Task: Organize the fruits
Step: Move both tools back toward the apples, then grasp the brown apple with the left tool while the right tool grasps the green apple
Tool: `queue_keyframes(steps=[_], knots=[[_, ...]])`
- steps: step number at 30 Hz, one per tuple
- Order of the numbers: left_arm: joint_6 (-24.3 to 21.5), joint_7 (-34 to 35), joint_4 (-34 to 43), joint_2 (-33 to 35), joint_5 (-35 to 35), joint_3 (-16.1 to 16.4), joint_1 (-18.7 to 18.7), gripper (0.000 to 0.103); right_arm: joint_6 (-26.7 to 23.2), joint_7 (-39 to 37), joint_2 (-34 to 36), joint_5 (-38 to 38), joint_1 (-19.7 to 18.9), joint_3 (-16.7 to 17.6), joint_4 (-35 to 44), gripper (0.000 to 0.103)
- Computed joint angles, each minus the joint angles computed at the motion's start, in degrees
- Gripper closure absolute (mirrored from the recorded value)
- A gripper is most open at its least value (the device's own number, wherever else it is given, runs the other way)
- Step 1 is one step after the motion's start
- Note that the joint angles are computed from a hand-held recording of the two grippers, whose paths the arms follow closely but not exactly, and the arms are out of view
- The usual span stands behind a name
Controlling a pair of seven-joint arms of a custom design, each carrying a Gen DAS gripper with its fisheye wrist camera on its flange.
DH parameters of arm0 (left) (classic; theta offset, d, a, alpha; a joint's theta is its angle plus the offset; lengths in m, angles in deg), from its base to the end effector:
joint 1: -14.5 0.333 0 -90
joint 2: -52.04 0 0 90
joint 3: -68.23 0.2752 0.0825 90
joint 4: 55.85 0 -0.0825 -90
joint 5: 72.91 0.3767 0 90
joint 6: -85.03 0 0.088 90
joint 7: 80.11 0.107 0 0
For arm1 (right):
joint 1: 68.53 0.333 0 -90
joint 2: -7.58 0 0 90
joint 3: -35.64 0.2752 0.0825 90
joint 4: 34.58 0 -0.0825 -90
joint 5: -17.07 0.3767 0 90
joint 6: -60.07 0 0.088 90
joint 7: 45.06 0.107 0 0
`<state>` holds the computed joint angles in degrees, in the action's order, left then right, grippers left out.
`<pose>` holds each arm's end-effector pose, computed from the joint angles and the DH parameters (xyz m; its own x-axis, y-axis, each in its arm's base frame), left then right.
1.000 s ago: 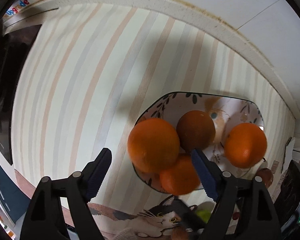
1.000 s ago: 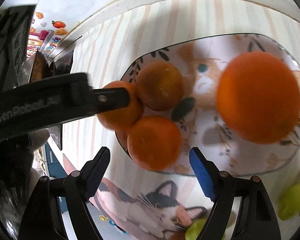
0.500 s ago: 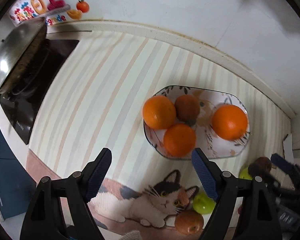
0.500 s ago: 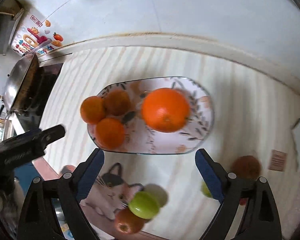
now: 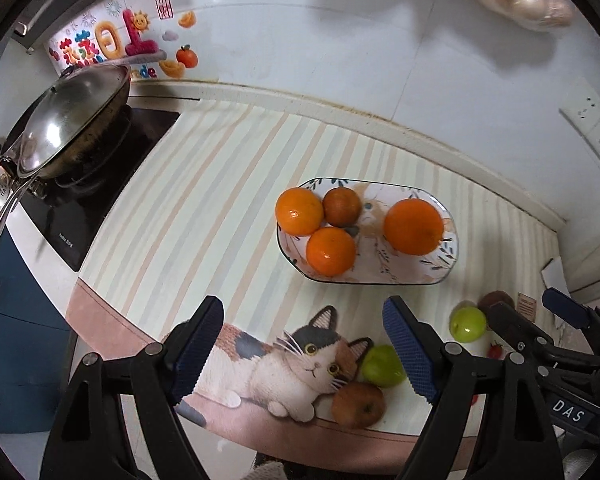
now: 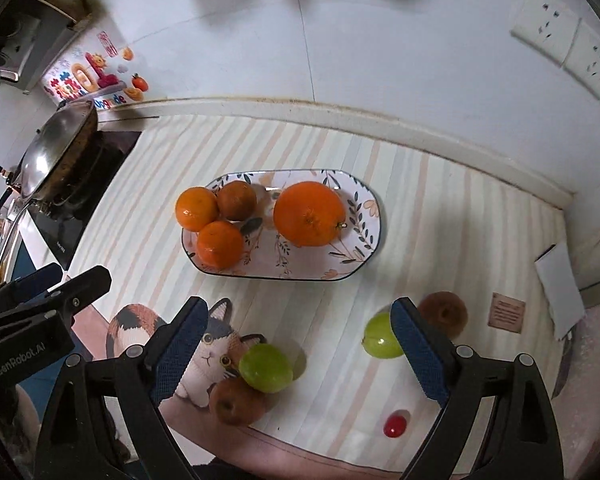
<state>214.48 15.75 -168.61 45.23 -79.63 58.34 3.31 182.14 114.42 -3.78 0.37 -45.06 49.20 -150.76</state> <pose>0.5183 -0.2067 0.5279 -0.4147 -0.9085 0.0515 -0.8414 0.3614 -0.4017 0.4262 0.3138 0.5257 -0.4016 -0.9061 -0.1331 -0.8179 0.4203 -0.3929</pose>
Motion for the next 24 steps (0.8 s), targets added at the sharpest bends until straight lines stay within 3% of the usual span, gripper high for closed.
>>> queue_keyframes(steps=[9,17,24], knots=[[1.7,1.3,-4.9,-7.0,-2.1,0.9,-1.3,0.022,-2.7,2.2,-4.9,-2.1,0.3,2.4,-0.5,0.008],[1.1,0.2,-6.5,-8.5,-1.3,1.1,-2.0,0.022,-1.5,3.1,-8.3,-0.7,-0.3,3.0,-2.8,0.008],[-10.1,1.3,-7.0,-1.5,-1.0,0.0,-2.7,0.022,5.9,1.6,-11.1,8.7,-0.8,0.7,-13.4,0.008]])
